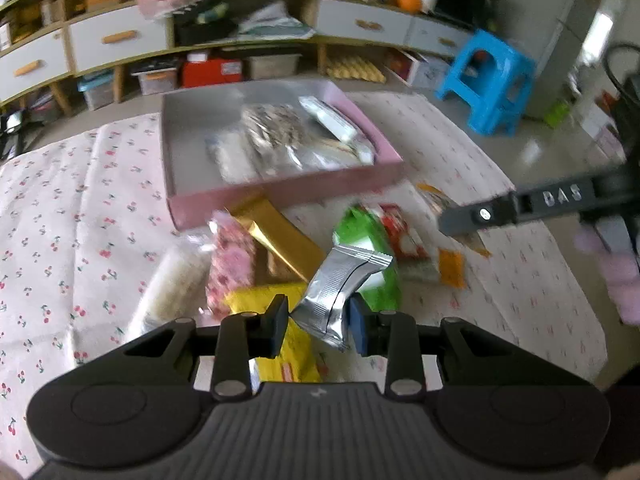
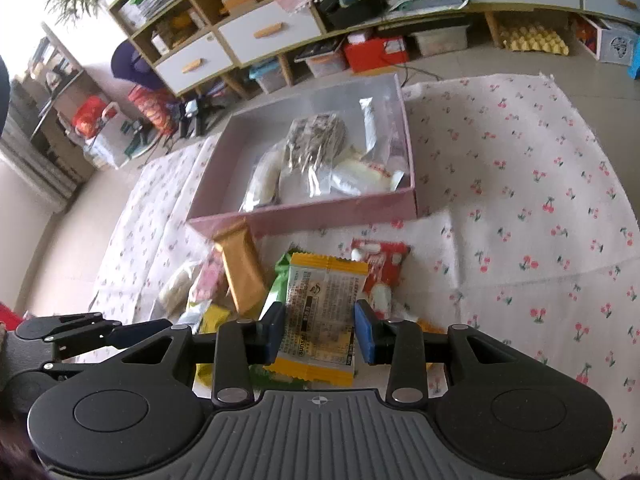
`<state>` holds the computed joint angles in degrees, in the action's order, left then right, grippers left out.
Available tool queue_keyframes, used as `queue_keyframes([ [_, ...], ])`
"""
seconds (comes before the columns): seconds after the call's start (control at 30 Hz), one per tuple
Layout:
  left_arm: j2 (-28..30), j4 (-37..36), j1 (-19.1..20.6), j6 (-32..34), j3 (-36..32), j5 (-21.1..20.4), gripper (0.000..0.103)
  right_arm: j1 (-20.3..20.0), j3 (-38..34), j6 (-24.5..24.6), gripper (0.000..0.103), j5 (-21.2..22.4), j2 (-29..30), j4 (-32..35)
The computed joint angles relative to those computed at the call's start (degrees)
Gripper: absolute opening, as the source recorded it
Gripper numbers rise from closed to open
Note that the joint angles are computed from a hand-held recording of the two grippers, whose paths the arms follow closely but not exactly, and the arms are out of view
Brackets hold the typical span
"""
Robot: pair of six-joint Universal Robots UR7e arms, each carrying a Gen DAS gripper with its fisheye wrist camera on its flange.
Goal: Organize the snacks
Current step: 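Carry both held packets into the pink box and open both tools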
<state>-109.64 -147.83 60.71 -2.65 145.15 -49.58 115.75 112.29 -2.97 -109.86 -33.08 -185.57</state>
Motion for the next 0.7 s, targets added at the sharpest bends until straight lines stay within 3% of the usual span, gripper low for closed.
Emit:
queue_keyframes([
  [0.4, 8.89, -14.05, 4.46, -5.24, -4.6, 1.44, 0.03, -0.49, -4.5, 1.4, 0.036, 0.07, 2.83, -3.82],
  [0.7, 17.41, -28.0, 7.64, -5.85, -7.29, 2.56, 0.03, -1.14, -8.7, 3.01, 0.036, 2.39, 7.43, -12.61],
])
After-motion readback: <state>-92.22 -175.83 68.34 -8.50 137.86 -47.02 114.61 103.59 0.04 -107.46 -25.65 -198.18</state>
